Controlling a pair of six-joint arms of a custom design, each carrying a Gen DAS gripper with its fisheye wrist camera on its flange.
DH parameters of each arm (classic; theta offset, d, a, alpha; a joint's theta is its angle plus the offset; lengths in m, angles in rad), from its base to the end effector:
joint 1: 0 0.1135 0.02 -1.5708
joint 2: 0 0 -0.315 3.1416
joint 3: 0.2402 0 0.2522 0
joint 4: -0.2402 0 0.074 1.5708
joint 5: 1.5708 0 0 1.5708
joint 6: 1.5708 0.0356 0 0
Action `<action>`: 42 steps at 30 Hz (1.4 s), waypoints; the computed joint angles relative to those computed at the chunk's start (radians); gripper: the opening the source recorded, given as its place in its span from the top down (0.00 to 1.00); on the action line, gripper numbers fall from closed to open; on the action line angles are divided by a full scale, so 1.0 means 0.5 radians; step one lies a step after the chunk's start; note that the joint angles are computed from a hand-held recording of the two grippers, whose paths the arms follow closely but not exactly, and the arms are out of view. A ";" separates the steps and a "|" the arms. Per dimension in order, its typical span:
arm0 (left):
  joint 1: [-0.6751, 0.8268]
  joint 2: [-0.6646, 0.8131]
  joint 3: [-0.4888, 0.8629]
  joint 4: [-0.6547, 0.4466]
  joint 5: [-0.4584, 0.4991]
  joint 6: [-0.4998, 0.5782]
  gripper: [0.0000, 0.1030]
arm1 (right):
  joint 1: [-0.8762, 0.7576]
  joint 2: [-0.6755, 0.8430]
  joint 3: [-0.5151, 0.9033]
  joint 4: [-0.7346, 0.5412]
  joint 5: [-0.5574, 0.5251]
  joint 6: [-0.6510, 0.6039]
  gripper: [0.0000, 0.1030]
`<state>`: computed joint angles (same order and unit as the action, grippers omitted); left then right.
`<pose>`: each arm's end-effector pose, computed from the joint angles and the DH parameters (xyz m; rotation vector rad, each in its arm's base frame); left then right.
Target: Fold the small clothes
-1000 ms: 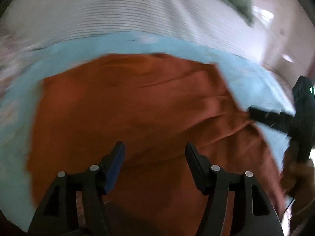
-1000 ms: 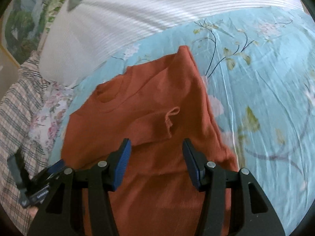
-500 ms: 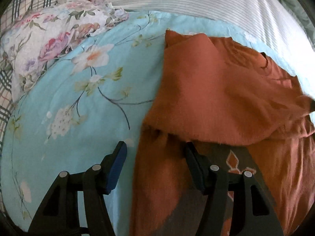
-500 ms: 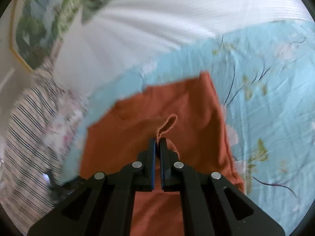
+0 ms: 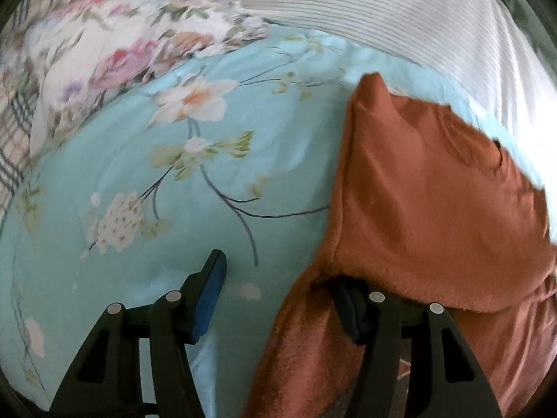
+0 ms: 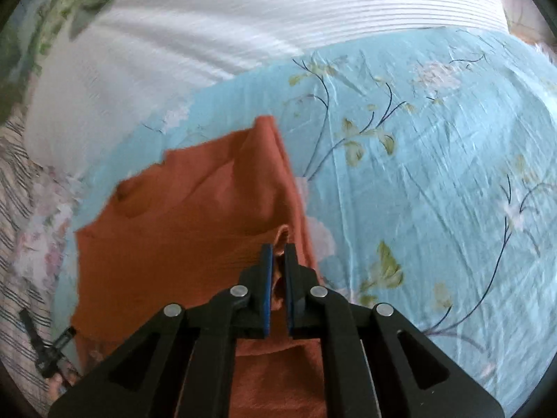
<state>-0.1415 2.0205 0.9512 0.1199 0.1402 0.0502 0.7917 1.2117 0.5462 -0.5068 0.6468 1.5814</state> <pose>0.3863 -0.0601 0.1224 0.2976 2.5021 -0.2136 0.1409 0.1121 0.2100 1.0718 2.1500 0.1476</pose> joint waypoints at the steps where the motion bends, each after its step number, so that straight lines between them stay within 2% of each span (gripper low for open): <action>1: 0.018 0.009 0.022 -0.033 0.039 -0.012 0.41 | 0.053 0.010 0.022 -0.018 0.044 0.013 0.92; 3: 0.034 0.016 0.047 -0.078 0.077 -0.001 0.41 | 0.153 0.065 0.092 -0.051 0.118 -0.002 0.91; 4: 0.035 0.011 0.052 -0.104 0.077 0.015 0.41 | 0.170 0.075 0.095 0.021 0.114 -0.070 0.89; 6: 0.048 -0.021 0.051 -0.176 0.090 0.064 0.41 | 0.138 0.120 0.064 0.289 -0.009 -0.285 0.78; 7: 0.070 -0.050 0.040 -0.219 0.131 0.089 0.42 | 0.117 0.162 0.063 0.375 -0.065 -0.359 0.66; 8: 0.103 -0.089 0.020 -0.250 0.219 0.113 0.42 | 0.095 0.211 0.071 0.441 -0.115 -0.427 0.59; 10: 0.164 -0.162 0.001 -0.303 0.387 0.157 0.42 | 0.058 0.317 0.085 0.552 -0.189 -0.517 0.58; 12: 0.161 -0.193 0.064 -0.365 0.449 0.167 0.37 | 0.032 0.368 0.066 0.660 -0.235 -0.545 0.58; 15: 0.037 -0.092 0.331 -0.484 0.419 0.148 0.29 | 0.039 0.389 0.046 0.720 -0.250 -0.534 0.58; 18: -0.098 0.125 0.674 -0.576 0.303 0.141 0.27 | 0.073 0.386 0.007 0.740 -0.241 -0.478 0.57; 22: -0.232 0.547 1.320 -0.939 0.156 0.162 0.29 | 0.086 0.336 -0.024 0.699 -0.212 -0.404 0.56; 24: -0.285 0.670 1.465 -0.934 -0.082 0.174 0.50 | 0.100 0.274 -0.049 0.645 -0.155 -0.351 0.55; 25: -0.281 0.717 1.536 -0.949 -0.082 0.165 0.53 | 0.107 0.243 -0.058 0.605 -0.122 -0.322 0.55; 26: -0.267 0.734 1.561 -0.916 -0.051 0.139 0.60 | 0.112 0.216 -0.068 0.572 -0.094 -0.294 0.55; 27: -0.270 0.741 1.567 -0.857 -0.087 0.119 0.77 | 0.115 0.180 -0.087 0.537 -0.067 -0.256 0.55; 29: -0.289 0.780 1.625 -0.791 -0.305 0.095 0.84 | 0.096 0.124 -0.126 0.518 -0.054 -0.220 0.55; 30: -0.290 0.810 1.678 -0.808 -0.371 0.070 0.94 | 0.088 0.101 -0.150 0.521 -0.055 -0.204 0.55; 32: -0.258 0.891 1.817 -0.927 -0.358 0.042 0.91 | 0.084 0.080 -0.171 0.522 -0.062 -0.191 0.55; 36: -0.171 0.790 1.671 -0.901 -0.174 0.002 0.90 | 0.100 0.070 -0.183 0.535 -0.067 -0.247 0.55; 39: -0.094 0.516 1.249 -0.697 0.089 0.006 0.90 | 0.094 0.076 -0.180 0.512 -0.032 -0.259 0.55; 42: -0.060 0.273 0.882 -0.565 0.339 0.123 0.90 | 0.077 0.040 -0.224 0.493 0.017 -0.199 0.55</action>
<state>-0.1712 2.1569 1.3922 -0.1629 0.3096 0.1115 0.8302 1.2315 0.4341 -0.2604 0.6554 1.4820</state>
